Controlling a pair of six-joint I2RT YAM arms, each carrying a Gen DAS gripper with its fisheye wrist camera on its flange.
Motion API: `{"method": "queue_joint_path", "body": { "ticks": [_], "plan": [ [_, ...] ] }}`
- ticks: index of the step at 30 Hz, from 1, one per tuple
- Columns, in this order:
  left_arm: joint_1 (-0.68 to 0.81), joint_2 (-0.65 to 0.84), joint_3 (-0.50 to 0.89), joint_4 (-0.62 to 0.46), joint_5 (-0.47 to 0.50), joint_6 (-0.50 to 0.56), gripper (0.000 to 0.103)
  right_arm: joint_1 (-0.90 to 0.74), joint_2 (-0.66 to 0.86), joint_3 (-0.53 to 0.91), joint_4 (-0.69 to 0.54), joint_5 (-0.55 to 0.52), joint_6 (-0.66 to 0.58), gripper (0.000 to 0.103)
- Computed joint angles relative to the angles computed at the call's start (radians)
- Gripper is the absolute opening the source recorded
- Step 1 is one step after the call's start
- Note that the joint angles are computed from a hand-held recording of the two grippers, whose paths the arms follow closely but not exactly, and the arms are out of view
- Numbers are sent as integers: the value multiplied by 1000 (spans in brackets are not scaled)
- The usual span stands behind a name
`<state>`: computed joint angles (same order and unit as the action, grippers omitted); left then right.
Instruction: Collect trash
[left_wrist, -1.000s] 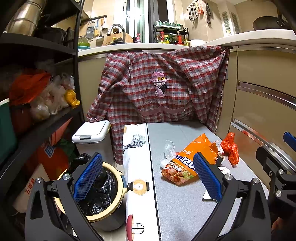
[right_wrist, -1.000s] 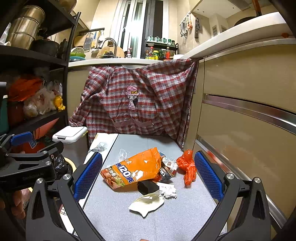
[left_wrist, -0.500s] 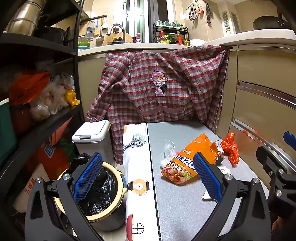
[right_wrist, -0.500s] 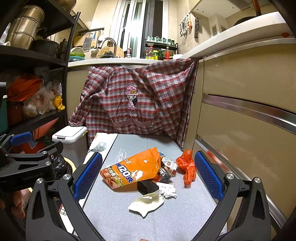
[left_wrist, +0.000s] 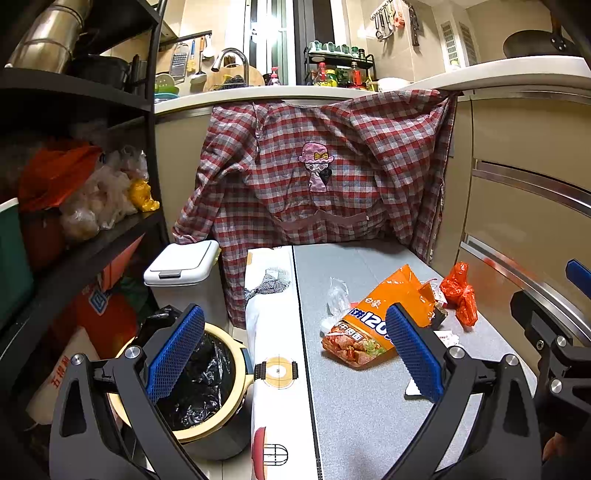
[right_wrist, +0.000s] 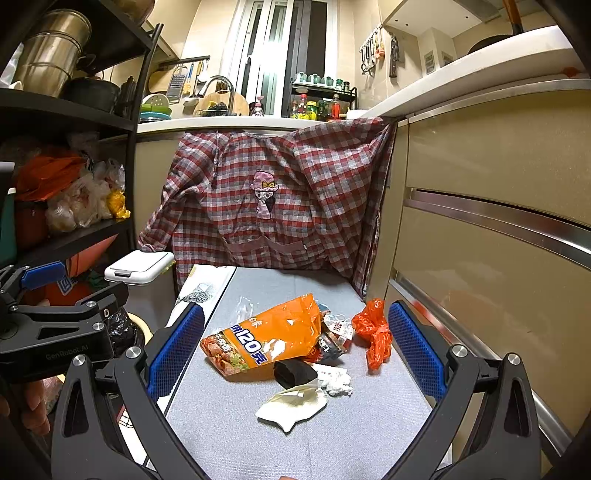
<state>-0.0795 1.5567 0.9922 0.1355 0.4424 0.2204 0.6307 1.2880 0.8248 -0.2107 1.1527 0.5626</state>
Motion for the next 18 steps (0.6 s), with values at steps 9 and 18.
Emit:
{"method": "queue_joint_path", "body": {
  "ticks": [9, 18],
  "plan": [
    [-1, -1, 0, 4, -1, 1, 95, 2, 0, 3, -9, 2, 5, 98],
    [-1, -2, -2, 6, -1, 2, 95, -1, 1, -9, 11, -2, -2, 98]
  ]
}}
